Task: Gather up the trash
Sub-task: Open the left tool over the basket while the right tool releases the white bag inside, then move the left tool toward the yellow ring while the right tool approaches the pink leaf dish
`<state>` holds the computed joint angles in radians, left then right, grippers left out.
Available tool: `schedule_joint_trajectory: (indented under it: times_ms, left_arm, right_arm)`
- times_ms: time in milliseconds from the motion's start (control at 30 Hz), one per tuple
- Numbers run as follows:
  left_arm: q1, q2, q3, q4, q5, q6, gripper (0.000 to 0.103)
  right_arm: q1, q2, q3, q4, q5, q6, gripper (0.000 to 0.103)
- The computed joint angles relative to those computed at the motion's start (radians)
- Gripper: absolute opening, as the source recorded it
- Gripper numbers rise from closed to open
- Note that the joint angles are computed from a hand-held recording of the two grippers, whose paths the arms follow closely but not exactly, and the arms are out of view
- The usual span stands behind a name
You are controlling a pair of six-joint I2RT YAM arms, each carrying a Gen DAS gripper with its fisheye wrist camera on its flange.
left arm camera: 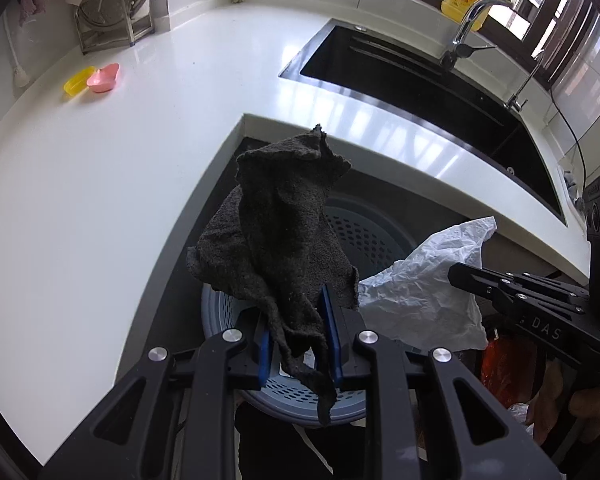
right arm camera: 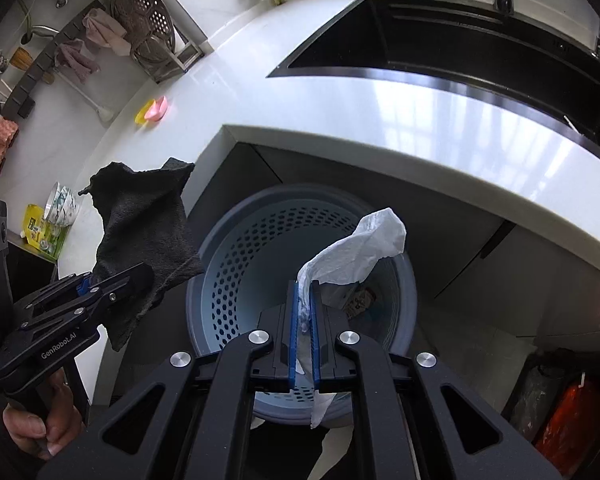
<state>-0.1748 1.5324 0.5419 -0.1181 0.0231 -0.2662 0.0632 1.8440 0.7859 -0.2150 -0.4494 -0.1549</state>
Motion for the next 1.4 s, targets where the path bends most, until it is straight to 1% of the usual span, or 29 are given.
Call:
schedule_joint_trajectory:
  times_ms: [200,367,400,467,500,533,600,700,767,933,1067,1200,1333,1400]
  left_arm:
    - [-0.049,0.091,-0.022,0.057,-0.032,-0.059,0.023]
    - [-0.077,0.112,-0.033,0.081,-0.07,-0.106,0.023]
    - [-0.079,0.111,-0.034,0.081,-0.077,-0.113,0.023]
    - [-0.081,0.101,-0.032,0.069,-0.092,-0.133,0.03]
    - [-0.081,0.089,-0.037,0.065,-0.1,-0.145,0.037]
    - [-0.08,0.074,-0.043,0.061,-0.108,-0.154,0.048]
    - [-0.075,0.04,-0.056,0.05,-0.119,-0.169,0.056]
    - [-0.077,0.002,-0.061,0.013,-0.139,-0.194,0.061]
    - [-0.079,-0.024,-0.062,-0.017,-0.149,-0.208,0.062]
    - [-0.104,-0.109,-0.058,-0.104,-0.183,-0.251,0.068]
    - [-0.105,-0.189,-0.045,-0.182,-0.203,-0.256,0.069]
    - [-0.074,-0.284,-0.024,-0.263,-0.221,-0.238,0.074]
    - [0.023,-0.354,0.004,-0.318,-0.198,-0.169,0.077]
    - [0.079,-0.375,0.021,-0.338,-0.182,-0.127,0.079]
  right_arm:
    - [0.024,0.101,0.035,0.007,-0.005,-0.035,0.006]
    - [0.037,0.148,0.054,0.023,0.007,-0.049,0.006]
    - [0.038,0.151,0.056,0.026,0.007,-0.048,0.008]
    - [0.031,0.158,0.064,0.014,-0.005,-0.06,0.018]
    - [0.027,0.152,0.057,0.023,-0.003,-0.061,0.031]
    - [0.023,0.141,0.048,0.032,-0.003,-0.064,0.038]
    - [0.015,0.135,0.047,0.024,-0.008,-0.076,0.038]
    - [0.002,0.133,0.053,-0.001,-0.02,-0.082,0.039]
    - [-0.007,0.126,0.05,-0.019,-0.027,-0.088,0.039]
    - [-0.031,0.093,0.029,-0.063,-0.039,-0.132,0.043]
    - [-0.044,0.054,0.017,-0.093,-0.04,-0.17,0.043]
    - [-0.034,0.031,0.035,-0.112,-0.048,-0.157,0.043]
    - [-0.006,-0.002,0.057,-0.119,-0.062,-0.102,0.048]
    - [0.025,-0.016,0.069,-0.108,-0.064,-0.065,0.048]
